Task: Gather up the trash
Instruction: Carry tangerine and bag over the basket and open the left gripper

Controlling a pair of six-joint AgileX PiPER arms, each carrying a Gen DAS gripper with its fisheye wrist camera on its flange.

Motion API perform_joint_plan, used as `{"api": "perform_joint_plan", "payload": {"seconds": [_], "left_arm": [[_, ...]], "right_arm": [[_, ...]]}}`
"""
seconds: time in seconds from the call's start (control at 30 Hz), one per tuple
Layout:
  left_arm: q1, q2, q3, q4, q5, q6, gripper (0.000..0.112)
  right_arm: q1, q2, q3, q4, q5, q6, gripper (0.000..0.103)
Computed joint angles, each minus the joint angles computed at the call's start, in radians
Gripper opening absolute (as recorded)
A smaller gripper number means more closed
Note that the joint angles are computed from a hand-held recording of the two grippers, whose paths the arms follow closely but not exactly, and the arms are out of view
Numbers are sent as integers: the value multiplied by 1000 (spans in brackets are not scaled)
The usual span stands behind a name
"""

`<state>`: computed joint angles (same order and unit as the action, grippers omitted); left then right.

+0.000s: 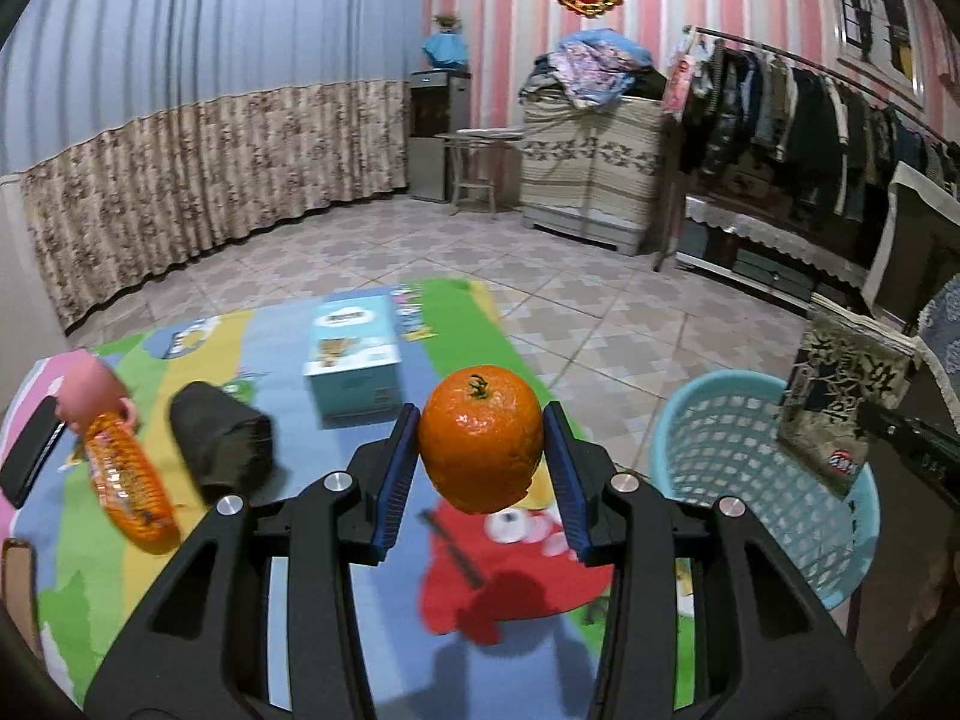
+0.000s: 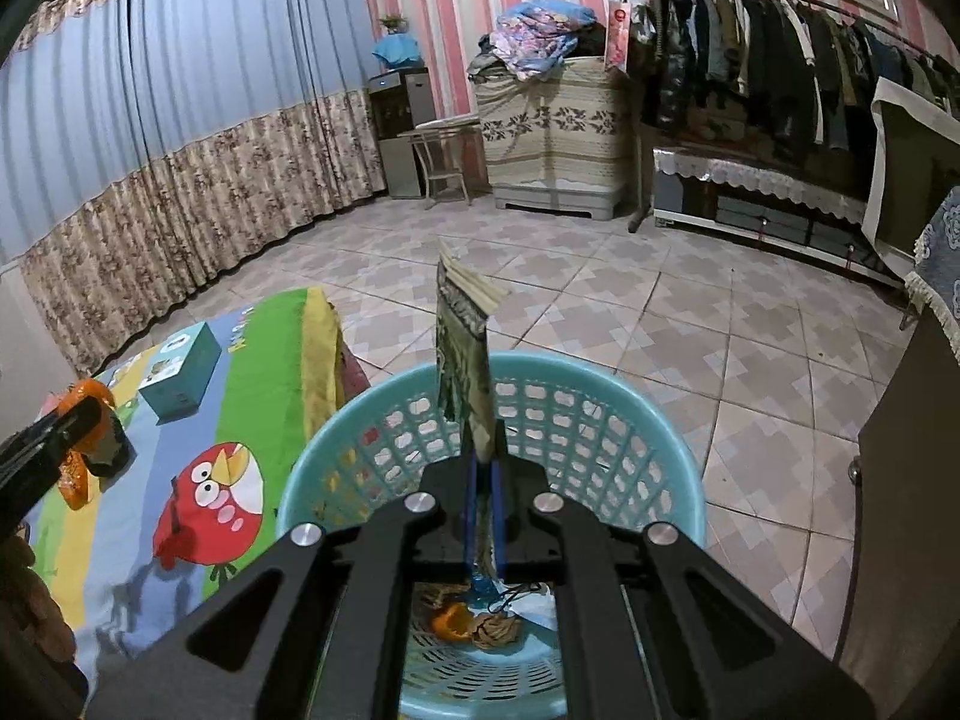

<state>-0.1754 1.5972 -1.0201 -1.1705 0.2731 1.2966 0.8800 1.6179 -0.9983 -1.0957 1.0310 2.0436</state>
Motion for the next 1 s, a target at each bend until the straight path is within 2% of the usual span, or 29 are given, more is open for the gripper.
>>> {"api": "perform_joint_plan", "payload": {"seconds": [0.2,0.4,0.67,0.77,0.93,1.0], "left_arm": [[-101,7,3,-17,-54,-4,41],[-194,35,-26,33,-82,-99,41],[-307,95,-60,-63,-110,-25,41],[-332,122,-82,-52,-109,-44,44],[-365,144,-99,-68,-142,-31,58],[-365,146,-100,-63,-159,-43,71]], "right_arm": [[-19,-22,9,12,5,-22,4],[-42,-56,52,27,-24,-13,4],[-52,-92,97,21,-33,23,4],[-55,-111,116,21,-30,34,4],[-85,-119,135,31,-68,35,4],[-91,-111,132,34,-79,31,4]]}}
